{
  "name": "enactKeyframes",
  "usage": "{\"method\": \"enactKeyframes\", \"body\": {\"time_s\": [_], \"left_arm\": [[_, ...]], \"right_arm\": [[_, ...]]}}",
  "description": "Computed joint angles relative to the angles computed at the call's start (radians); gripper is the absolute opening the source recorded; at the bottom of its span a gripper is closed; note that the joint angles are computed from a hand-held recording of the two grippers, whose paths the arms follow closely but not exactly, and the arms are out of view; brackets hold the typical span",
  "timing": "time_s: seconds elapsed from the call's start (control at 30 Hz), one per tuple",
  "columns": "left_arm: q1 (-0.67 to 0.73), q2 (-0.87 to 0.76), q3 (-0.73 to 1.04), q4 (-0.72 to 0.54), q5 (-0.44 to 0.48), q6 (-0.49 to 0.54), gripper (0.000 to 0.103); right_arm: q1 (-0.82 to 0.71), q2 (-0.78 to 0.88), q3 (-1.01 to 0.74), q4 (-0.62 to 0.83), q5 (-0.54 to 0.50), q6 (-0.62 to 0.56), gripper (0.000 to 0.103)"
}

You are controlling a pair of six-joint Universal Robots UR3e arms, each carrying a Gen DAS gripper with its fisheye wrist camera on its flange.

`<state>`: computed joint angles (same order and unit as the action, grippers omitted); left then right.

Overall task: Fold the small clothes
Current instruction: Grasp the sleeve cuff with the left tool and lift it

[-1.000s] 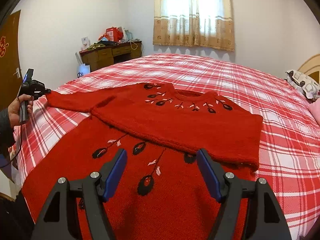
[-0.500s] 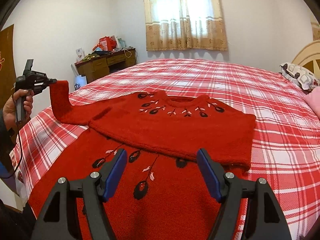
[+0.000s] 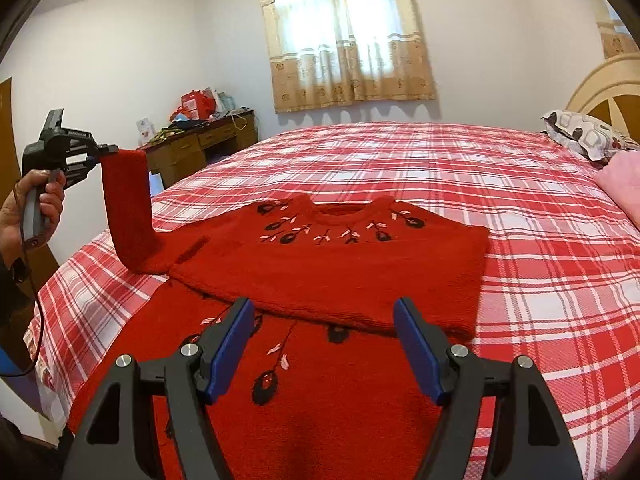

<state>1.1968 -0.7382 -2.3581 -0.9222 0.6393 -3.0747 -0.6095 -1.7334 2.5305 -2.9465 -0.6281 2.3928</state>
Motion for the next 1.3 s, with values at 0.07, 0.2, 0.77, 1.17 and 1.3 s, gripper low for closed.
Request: {"method": "enactKeyframes", "body": {"time_s": [0.07, 0.2, 0.77, 1.17, 1.3], "left_arm": [[-0.083, -0.062, 0.006, 0.128, 0.043, -0.094, 0.005], [-0.238, -0.172, 0.049, 0.312, 0.114, -0.229, 0.005], [-0.816, -0.558, 0.357, 0.676, 0.466, -0.499, 0.005], [-1.23, -0.917, 0.589, 0.835, 0.776, -0.514, 0.005], [-1.366, -1.095, 0.664, 0.872, 0.913, -0.493, 0.005]], "right_arm": [[-0.011, 0.01, 0.003, -0.017, 0.008, 0.001, 0.073], [-0.025, 0.045, -0.012, -0.028, 0.012, 0.02, 0.073], [-0.059, 0.122, -0.033, -0.111, 0.015, 0.124, 0.073], [-0.068, 0.181, -0.037, -0.209, 0.001, 0.209, 0.073], [-0.082, 0.225, -0.048, -0.287, -0.023, 0.298, 0.073]]}}
